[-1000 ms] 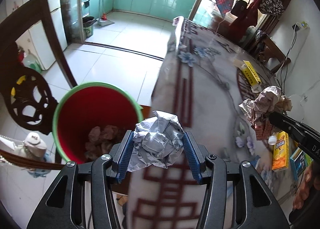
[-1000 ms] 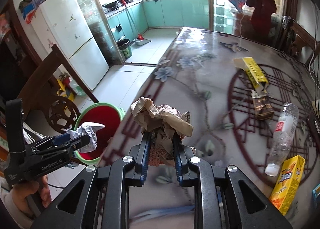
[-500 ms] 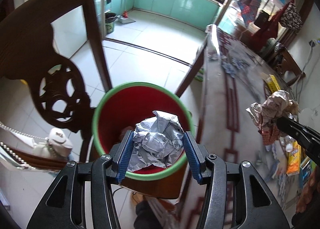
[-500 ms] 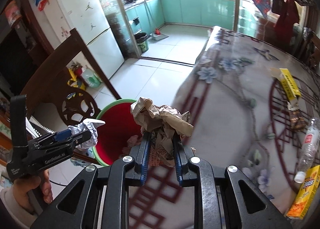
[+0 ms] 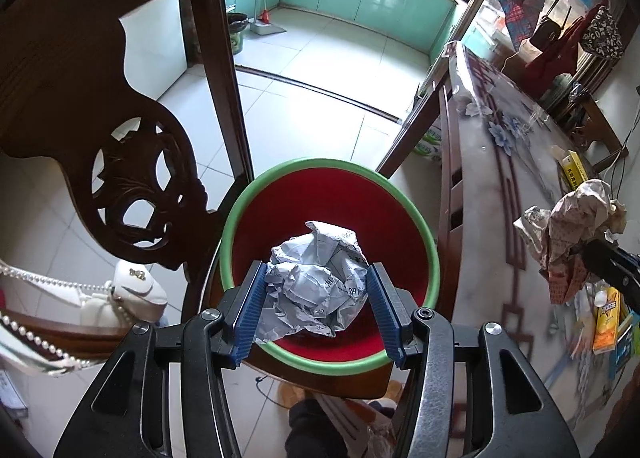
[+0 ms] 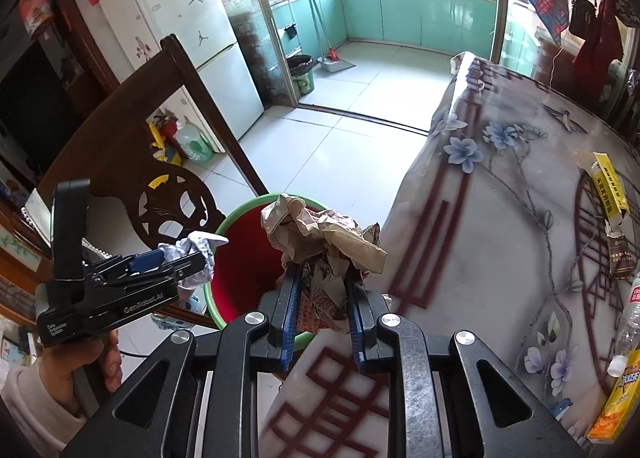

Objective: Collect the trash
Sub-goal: 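Open both tools to drop the foil ball and brown paper into the bucket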

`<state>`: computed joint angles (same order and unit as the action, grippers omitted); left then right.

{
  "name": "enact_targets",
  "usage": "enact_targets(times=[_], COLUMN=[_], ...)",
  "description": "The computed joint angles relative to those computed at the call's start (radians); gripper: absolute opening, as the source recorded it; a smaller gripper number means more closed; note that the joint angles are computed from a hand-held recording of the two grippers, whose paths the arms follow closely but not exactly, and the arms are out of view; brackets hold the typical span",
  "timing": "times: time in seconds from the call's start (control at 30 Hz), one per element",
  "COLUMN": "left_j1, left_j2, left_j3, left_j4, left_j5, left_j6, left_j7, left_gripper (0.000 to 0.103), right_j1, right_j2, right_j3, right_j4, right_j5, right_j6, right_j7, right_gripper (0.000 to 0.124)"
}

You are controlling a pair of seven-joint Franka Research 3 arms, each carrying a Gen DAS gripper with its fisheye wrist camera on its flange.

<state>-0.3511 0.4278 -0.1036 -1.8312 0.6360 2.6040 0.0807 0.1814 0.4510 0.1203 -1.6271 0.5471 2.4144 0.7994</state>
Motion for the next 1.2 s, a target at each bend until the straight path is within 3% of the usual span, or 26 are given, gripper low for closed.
enact_targets(times=[0.5, 1.2], left_j1=[0.039, 0.065], left_j2=[0.061, 0.081], left_j3=[-0.014, -0.006], left_j4=[0.021, 0.024], left_j5=[-0.106, -0.169], left_j6=[0.010, 0.029], left_j7=[0.140, 0.197], left_gripper=[0.050, 0.050], right_j1=[0.031, 0.069], right_j2=[0.024, 0.106], right_j3=[0.013, 0.016], right_j4=[0.028, 0.120], right_j5=[-0.001, -0.076], right_j6=[-0.036, -0.055], right_j7=[0.007, 0.049], right_gripper=[0.018, 0.018])
